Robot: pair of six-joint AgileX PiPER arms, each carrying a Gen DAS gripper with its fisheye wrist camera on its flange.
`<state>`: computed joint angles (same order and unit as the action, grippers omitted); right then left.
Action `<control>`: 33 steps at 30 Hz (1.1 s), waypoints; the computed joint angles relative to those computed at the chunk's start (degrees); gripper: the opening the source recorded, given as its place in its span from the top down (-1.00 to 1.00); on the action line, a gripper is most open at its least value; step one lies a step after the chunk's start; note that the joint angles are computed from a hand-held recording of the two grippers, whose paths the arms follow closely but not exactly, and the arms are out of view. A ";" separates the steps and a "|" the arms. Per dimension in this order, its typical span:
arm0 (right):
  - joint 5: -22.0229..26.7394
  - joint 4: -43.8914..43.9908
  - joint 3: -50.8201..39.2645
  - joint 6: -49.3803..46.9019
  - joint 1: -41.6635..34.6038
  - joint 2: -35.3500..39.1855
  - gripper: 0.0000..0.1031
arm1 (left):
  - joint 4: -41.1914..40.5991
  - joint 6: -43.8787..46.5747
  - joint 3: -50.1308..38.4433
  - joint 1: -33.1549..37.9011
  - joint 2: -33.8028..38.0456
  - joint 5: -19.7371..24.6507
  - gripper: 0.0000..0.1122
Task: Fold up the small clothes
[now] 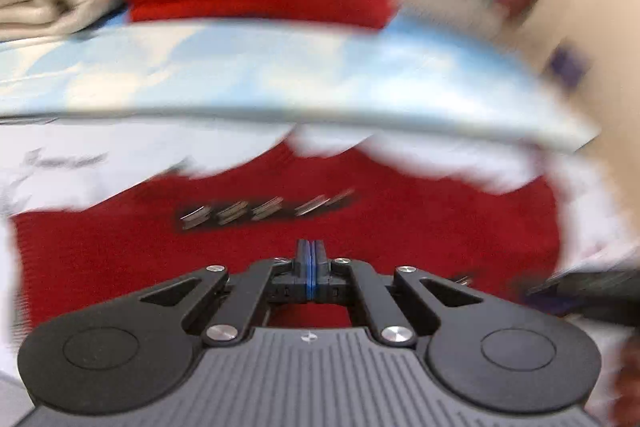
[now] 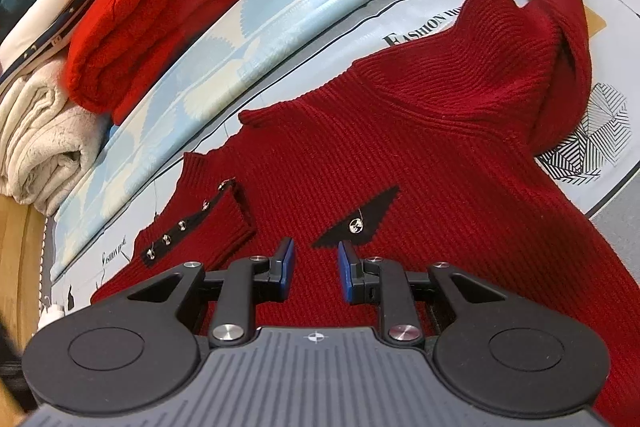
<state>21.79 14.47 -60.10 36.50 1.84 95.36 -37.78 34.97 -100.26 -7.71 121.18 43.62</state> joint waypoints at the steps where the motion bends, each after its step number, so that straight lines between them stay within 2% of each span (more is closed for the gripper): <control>1: -0.41 0.15 0.27 0.19 -0.04 -0.11 0.52 | -3.80 2.54 0.32 0.32 -0.77 1.70 1.00; 3: -0.81 -0.22 0.62 0.96 -0.04 -0.24 0.52 | -4.53 5.17 2.10 -0.87 -1.94 0.78 1.00; 4: -0.77 -0.74 0.63 1.63 0.08 -0.18 0.52 | -1.45 4.72 3.01 -2.05 -1.85 -1.54 0.97; 6: -0.63 -0.99 0.73 2.24 0.27 -0.07 0.52 | 9.64 -1.12 3.03 -4.51 -0.12 -5.40 0.87; 8: -0.41 0.44 0.80 1.18 0.25 0.07 0.52 | 20.50 -8.29 2.11 -5.74 2.84 -6.93 0.41; 11: 0.05 3.17 0.49 -1.32 0.04 0.41 0.52 | 25.67 -12.16 -0.50 -4.99 6.87 -5.16 0.11; 13: 0.07 4.62 0.31 -3.00 -0.14 0.71 0.51 | 27.53 -12.38 -1.65 -4.82 8.54 -3.73 0.04; 16: 0.30 6.29 -0.04 -4.71 -0.31 1.24 0.41 | 29.92 -10.29 -0.36 -5.61 8.52 -6.05 0.05; 20: 0.47 9.58 -0.06 -7.87 -0.73 1.80 0.39 | 35.53 -14.69 -1.59 -6.88 9.13 -7.08 0.81; 23: 0.42 12.53 0.17 -10.37 -1.11 2.05 0.39 | 32.88 -14.92 -1.33 -6.60 7.48 -8.03 0.89; 25: -0.21 17.06 0.87 -13.86 -1.63 1.98 0.35 | 22.63 -7.79 1.38 -5.77 4.25 -10.12 0.89; 26: -0.58 19.86 1.25 -15.98 -1.99 1.95 0.29 | 16.90 -5.45 0.83 -5.19 3.23 -8.31 0.89; 29: -2.75 27.83 2.79 -21.56 -2.68 1.40 0.24 | -0.28 2.79 -2.49 -3.11 3.33 2.66 0.89; 30: -3.72 27.94 3.19 -20.92 -2.67 1.13 0.24 | -3.70 5.63 -3.10 -3.06 4.06 6.30 0.88; 31: -4.76 26.85 3.54 -19.29 -2.46 0.87 0.24 | -4.83 7.26 -3.75 -3.53 5.04 9.55 0.81; 33: -5.92 22.67 3.72 -14.60 -2.15 0.86 0.22 | -1.12 6.87 -4.49 -5.37 5.98 11.56 0.65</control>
